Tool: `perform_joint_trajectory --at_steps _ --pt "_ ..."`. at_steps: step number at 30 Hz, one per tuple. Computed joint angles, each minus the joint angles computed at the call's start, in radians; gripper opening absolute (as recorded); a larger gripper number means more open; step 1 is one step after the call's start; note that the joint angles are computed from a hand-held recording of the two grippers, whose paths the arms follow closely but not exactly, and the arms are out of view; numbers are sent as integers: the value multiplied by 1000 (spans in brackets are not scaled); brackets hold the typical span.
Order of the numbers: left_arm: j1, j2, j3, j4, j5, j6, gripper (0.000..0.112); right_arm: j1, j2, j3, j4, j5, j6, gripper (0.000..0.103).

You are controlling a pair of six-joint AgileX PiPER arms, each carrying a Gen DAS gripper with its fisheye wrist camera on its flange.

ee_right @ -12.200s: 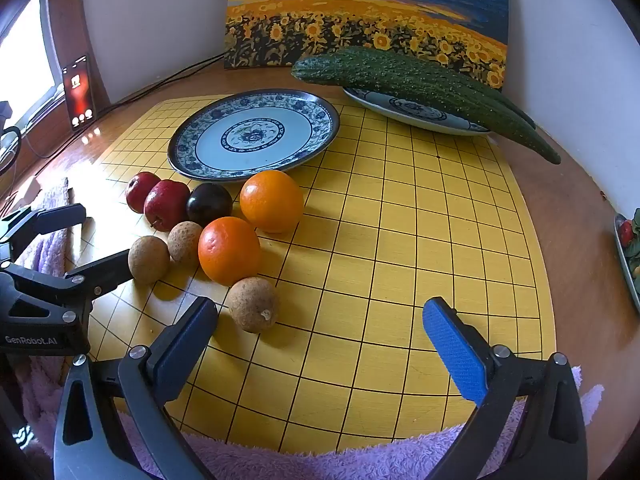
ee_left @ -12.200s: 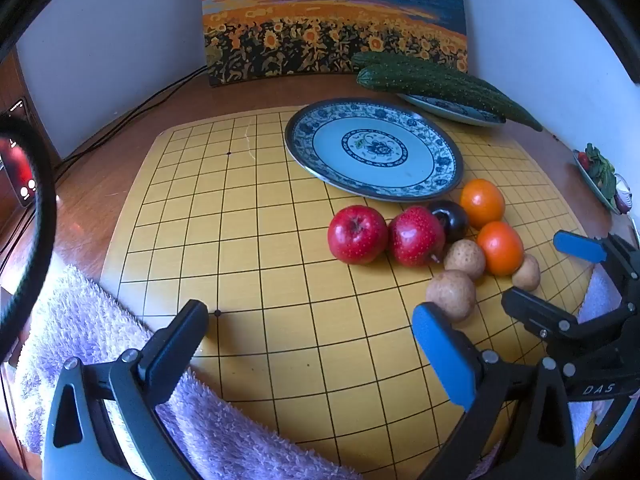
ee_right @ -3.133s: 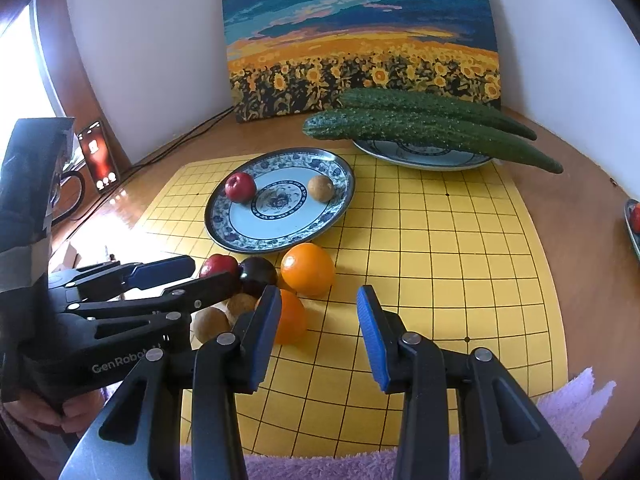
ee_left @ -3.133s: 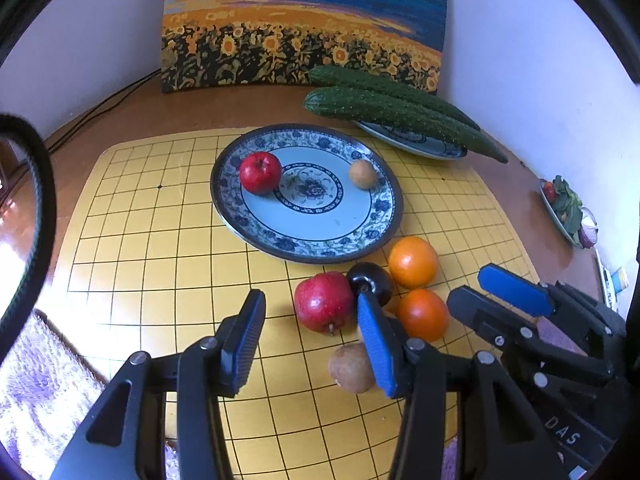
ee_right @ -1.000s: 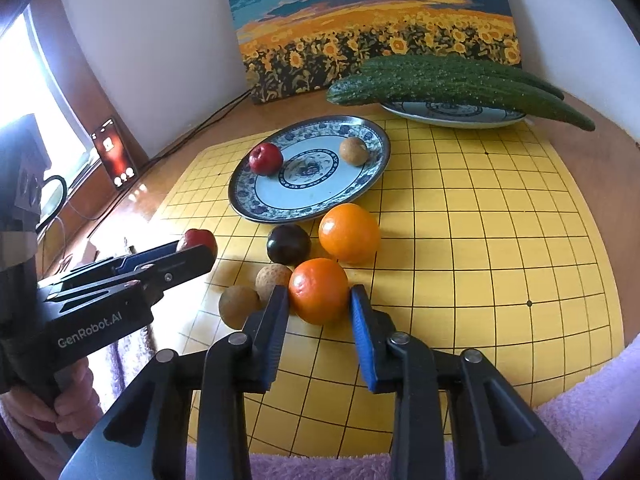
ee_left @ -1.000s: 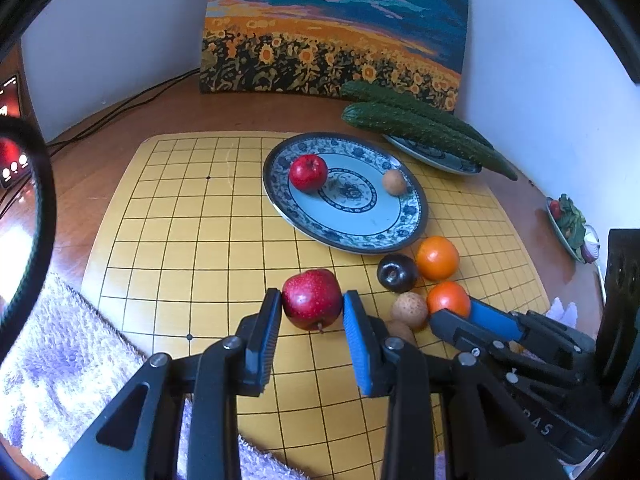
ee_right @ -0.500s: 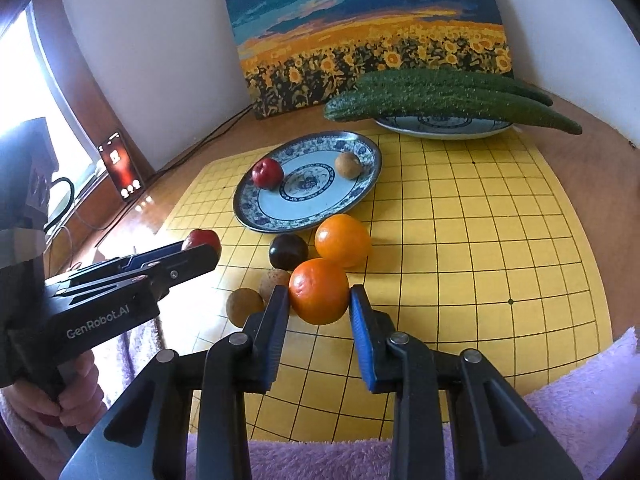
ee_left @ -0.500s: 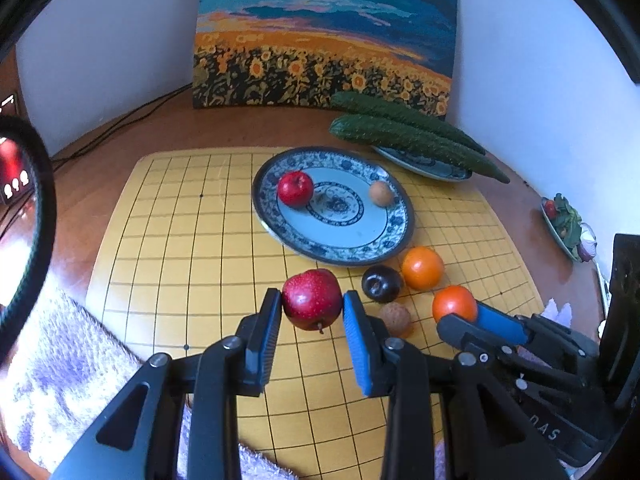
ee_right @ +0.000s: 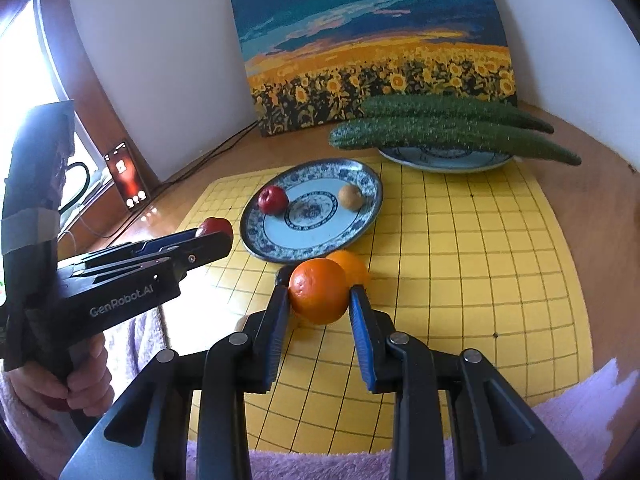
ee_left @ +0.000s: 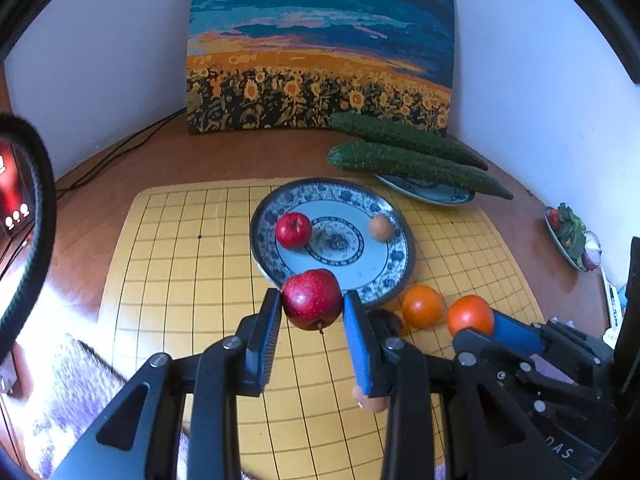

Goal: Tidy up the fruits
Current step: 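Place the apple on the plate with the left tool while the right tool sets the orange there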

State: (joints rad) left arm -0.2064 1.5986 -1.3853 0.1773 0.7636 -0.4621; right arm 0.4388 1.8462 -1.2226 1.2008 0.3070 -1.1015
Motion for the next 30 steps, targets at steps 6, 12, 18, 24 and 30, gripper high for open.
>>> perform_joint_trajectory --at_steps 6,12,18,24,30 --pt "12 37 -43 -5 11 24 33 9 8 -52 -127 -3 105 32" --pt "24 95 -87 -4 26 33 33 25 43 -140 -315 7 280 32" --pt "39 138 -117 -13 16 43 33 31 111 -252 -487 40 452 32" --pt "56 165 -123 -34 -6 51 33 34 182 -349 -568 74 539 32" --pt "66 183 -133 -37 -31 50 33 42 230 -414 -654 93 618 32"
